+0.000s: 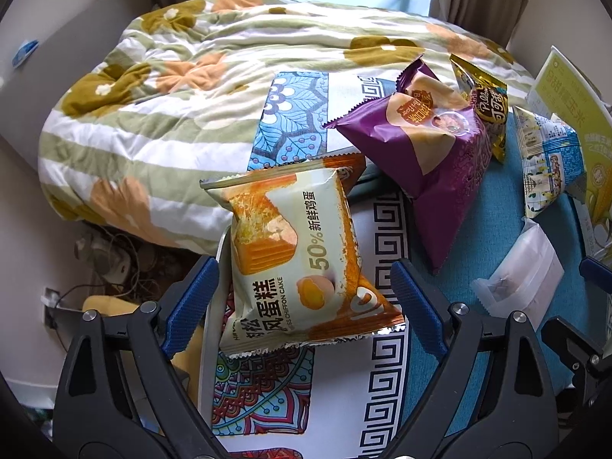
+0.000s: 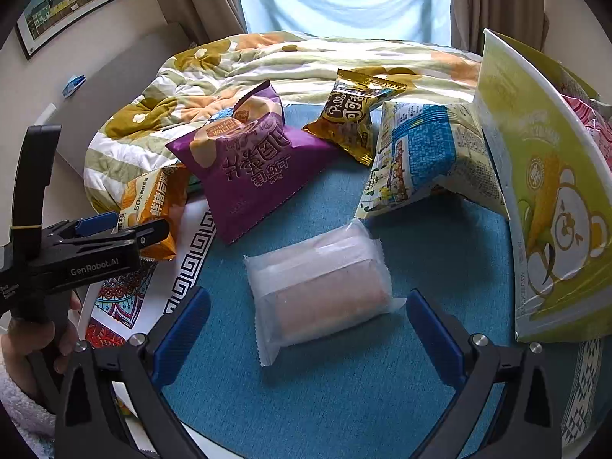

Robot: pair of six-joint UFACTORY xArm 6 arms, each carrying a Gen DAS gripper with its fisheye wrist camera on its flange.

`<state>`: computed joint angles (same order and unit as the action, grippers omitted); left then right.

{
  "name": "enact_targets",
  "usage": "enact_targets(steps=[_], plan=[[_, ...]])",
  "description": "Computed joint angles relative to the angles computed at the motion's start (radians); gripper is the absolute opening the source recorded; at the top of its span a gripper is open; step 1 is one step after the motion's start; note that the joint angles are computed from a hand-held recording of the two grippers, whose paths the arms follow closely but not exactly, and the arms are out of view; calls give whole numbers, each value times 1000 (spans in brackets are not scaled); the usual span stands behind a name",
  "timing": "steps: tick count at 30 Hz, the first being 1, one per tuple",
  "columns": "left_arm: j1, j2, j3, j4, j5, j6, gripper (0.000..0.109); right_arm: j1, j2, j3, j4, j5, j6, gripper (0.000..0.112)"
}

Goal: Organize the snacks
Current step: 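Grasp the orange-white sponge cake bag with the left gripper while the right gripper grasps the white wrapped pastry, then carry the sponge cake bag and the white pastry over the box with both grippers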

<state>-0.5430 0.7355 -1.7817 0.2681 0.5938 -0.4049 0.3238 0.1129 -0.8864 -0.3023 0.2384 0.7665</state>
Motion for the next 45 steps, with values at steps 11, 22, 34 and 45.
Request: enact_targets(steps=[11, 22, 34, 45], plan=[[-20, 84, -135, -18, 110, 13, 82, 2, 42, -24, 144, -12, -187, 102], [5, 75, -121, -113, 103, 46, 63, 13, 76, -44, 104, 15, -249, 102], [-17, -10, 1, -123, 89, 58, 62, -1, 145, -98, 66, 36, -303, 102], [-30, -68, 89, -159, 75, 72, 62, -4, 145, -72, 81, -9, -339, 82]])
